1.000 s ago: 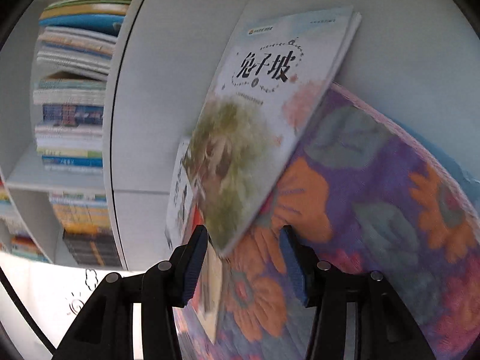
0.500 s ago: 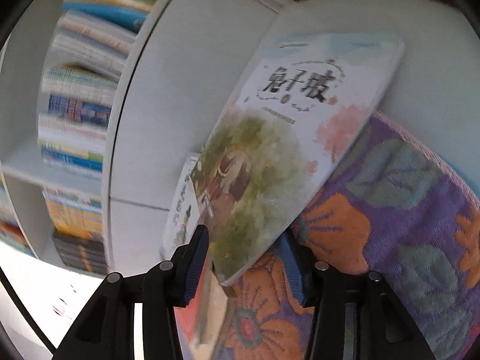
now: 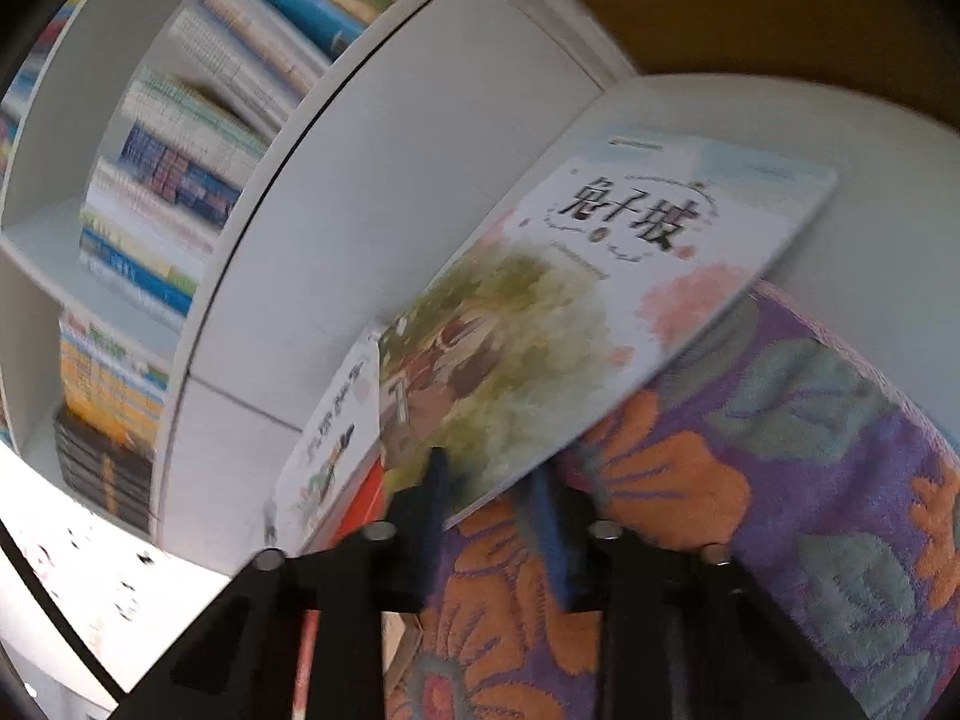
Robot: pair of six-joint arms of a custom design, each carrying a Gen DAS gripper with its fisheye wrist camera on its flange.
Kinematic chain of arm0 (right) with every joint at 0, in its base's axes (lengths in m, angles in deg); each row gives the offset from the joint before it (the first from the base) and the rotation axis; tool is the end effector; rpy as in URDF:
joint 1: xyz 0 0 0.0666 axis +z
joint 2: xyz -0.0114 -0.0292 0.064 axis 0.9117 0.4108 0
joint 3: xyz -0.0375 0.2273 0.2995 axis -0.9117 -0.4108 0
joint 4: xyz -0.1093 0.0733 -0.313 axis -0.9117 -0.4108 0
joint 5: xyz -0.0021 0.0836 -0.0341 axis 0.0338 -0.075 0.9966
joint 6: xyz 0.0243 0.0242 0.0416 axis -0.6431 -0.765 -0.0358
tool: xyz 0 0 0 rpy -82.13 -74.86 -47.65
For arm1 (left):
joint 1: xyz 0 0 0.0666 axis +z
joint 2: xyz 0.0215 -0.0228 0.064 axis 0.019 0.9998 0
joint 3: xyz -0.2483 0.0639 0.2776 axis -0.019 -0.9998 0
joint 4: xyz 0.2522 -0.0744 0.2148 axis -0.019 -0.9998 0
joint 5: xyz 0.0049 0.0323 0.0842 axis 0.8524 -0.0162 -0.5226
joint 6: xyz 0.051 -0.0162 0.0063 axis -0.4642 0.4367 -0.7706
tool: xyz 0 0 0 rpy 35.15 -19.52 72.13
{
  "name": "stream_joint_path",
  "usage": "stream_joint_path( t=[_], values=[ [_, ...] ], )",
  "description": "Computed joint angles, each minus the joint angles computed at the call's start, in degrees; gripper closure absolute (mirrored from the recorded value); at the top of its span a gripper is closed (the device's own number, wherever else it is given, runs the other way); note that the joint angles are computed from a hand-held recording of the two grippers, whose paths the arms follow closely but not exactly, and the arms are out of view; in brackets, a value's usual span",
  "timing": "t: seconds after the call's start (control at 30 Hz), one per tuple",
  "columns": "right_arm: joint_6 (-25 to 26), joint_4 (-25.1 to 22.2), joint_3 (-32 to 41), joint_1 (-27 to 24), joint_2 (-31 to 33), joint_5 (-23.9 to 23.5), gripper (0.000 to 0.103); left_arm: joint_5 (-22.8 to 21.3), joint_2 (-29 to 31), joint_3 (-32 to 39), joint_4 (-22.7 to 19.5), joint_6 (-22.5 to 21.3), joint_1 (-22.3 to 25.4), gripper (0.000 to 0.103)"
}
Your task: Organize books
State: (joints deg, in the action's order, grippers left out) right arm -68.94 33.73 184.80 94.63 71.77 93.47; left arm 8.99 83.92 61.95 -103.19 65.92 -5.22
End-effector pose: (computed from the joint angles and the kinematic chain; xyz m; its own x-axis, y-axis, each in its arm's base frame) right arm 0.5788 0.2991 0.3906 -0.1793 0.8816 -0.4367 0.5148 0.4623 0.7219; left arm 0.6219 -0.0894 0.4174 -0.7423 0.3770 -0.5540 0.6163 0.7088 -0.3433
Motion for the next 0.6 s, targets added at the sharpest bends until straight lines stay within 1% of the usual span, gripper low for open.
stream_joint_path(
  t=[0.03,0.1,0.13,0.33,0.43,0.53,0.6],
  values=[
    [-0.7,3.6,-3.2,-0.1,-1.3,-0.1,0.085,0.0,-0.1,-0.1,0.1,0.0,0.0,0.063],
    [-1.7,7.4,-6.3,-0.2,-2.6,-0.2,0.088,-0.1,-0.2,-0.3,0.3,0.0,0.0,0.063],
    [-1.7,8.2,-6.8,-0.2,-2.8,-0.2,0.088,-0.2,-0.4,-0.6,0.4,-0.1,0.0,0.063],
    [-1.3,9.5,-8.1,0.3,-3.5,-0.2,0.088,-0.2,-0.2,-0.2,0.3,0.2,-0.1,0.063],
    [-1.8,8.8,-8.9,0.8,-4.2,0.1,0.089,0.2,0.4,0.9,-0.5,0.4,0.0,0.063],
    [-1.8,5.3,-7.1,1.8,-4.0,0.2,0.089,0.6,0.8,1.6,-1.0,0.8,0.1,0.063],
    [-1.7,3.0,-6.4,2.7,-4.1,0.0,0.089,0.3,0.4,0.9,-0.5,0.8,0.1,0.063]
  ],
)
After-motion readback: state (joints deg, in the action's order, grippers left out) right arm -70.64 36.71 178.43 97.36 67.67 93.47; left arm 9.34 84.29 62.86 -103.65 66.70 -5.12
